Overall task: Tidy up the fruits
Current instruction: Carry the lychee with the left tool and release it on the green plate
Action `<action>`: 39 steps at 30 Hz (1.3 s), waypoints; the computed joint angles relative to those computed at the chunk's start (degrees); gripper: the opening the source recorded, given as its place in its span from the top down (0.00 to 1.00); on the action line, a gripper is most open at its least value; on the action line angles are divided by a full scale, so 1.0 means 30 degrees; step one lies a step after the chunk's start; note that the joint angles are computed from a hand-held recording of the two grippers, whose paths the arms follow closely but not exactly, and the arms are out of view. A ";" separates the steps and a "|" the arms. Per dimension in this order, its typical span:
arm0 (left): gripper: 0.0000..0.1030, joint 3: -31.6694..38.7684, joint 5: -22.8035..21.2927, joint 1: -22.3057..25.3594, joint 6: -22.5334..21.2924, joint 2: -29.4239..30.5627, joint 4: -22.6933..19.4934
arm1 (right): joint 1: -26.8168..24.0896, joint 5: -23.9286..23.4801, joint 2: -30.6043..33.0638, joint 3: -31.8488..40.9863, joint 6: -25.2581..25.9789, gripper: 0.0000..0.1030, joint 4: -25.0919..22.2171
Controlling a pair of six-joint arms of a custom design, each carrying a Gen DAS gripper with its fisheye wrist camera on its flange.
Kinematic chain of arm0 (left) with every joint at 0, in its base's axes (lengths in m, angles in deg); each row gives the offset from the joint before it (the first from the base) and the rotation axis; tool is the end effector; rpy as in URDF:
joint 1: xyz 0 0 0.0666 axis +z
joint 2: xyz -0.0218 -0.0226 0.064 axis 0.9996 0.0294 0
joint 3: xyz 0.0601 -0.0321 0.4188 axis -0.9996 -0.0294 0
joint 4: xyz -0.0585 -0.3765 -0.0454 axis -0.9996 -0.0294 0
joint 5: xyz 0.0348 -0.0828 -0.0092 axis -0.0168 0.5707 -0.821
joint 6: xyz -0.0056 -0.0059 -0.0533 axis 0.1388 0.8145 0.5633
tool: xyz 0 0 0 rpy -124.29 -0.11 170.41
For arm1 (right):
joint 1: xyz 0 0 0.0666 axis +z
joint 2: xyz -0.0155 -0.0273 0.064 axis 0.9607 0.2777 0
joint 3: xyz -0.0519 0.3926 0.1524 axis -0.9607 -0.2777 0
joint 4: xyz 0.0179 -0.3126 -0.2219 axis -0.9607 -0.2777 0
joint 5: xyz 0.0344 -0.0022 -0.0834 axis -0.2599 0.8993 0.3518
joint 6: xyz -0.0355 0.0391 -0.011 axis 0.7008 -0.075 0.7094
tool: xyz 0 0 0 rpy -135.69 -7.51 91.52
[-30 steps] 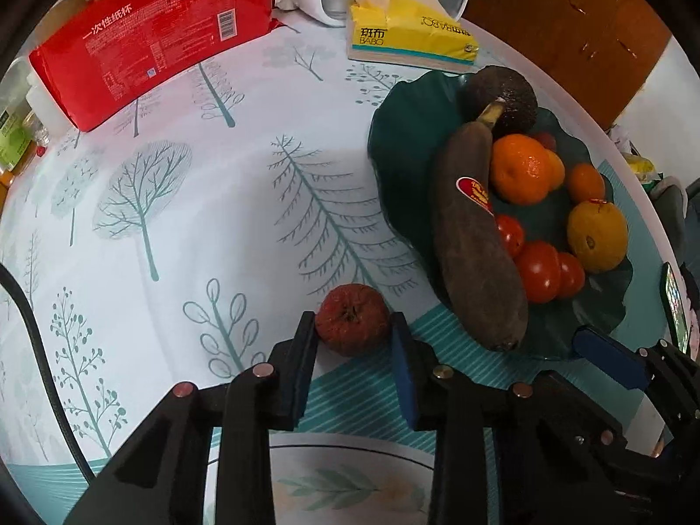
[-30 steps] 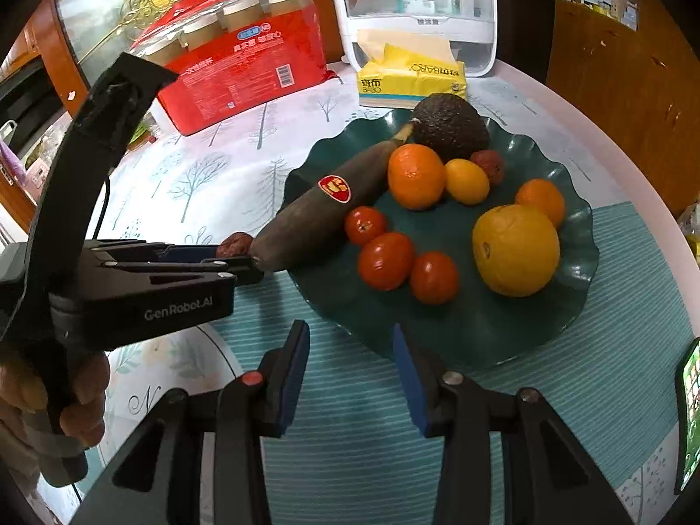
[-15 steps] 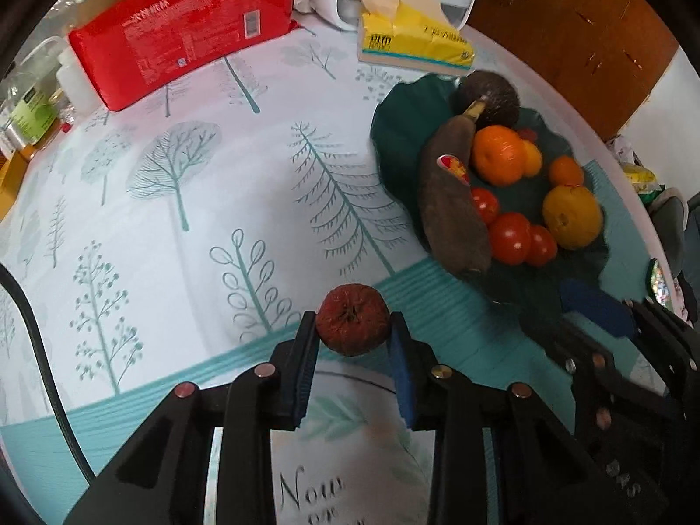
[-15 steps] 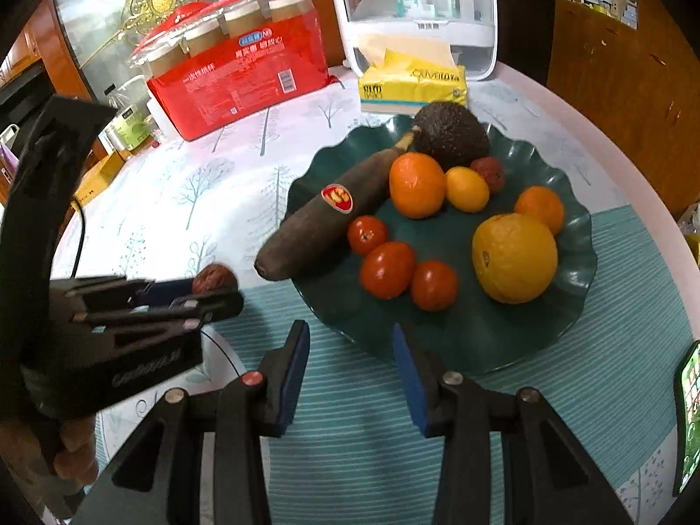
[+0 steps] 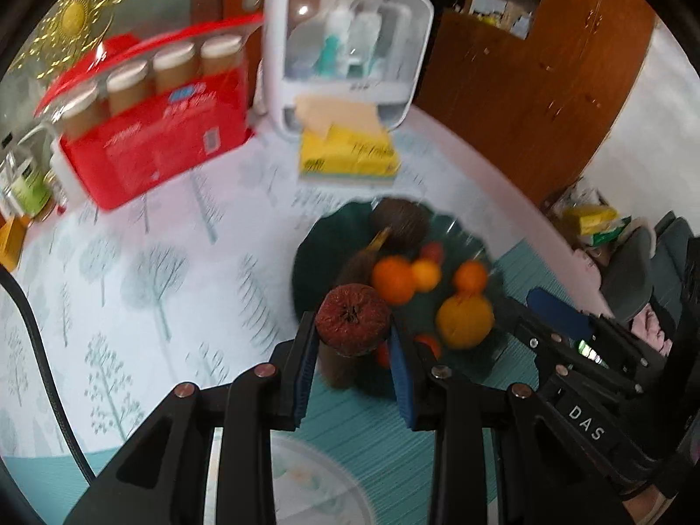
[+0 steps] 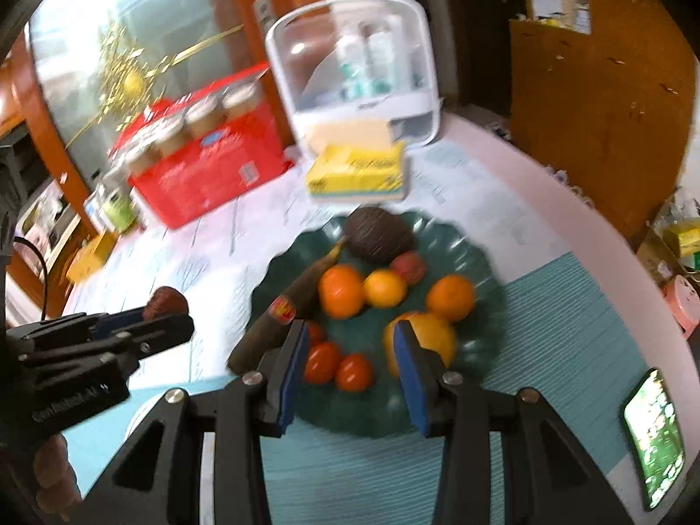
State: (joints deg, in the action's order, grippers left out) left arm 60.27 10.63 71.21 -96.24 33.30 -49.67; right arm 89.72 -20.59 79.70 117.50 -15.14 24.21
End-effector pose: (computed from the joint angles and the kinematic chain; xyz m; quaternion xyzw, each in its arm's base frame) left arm 0.6579 -0.2157 0.5007 0.2889 0.9016 -0.1774 0.2687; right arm 0.5325 0.1379 0.4742 0.2095 0.8990 -0.0002 0.3846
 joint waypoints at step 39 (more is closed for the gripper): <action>0.10 0.1736 -0.3227 -0.1319 0.0554 0.2314 -0.1453 | -0.1860 -0.0395 0.1801 0.1214 -0.0306 0.61 -0.2209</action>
State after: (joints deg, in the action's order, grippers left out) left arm 65.48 0.95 67.26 -94.58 40.24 -54.03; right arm 84.14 -21.78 85.11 121.14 -16.06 17.58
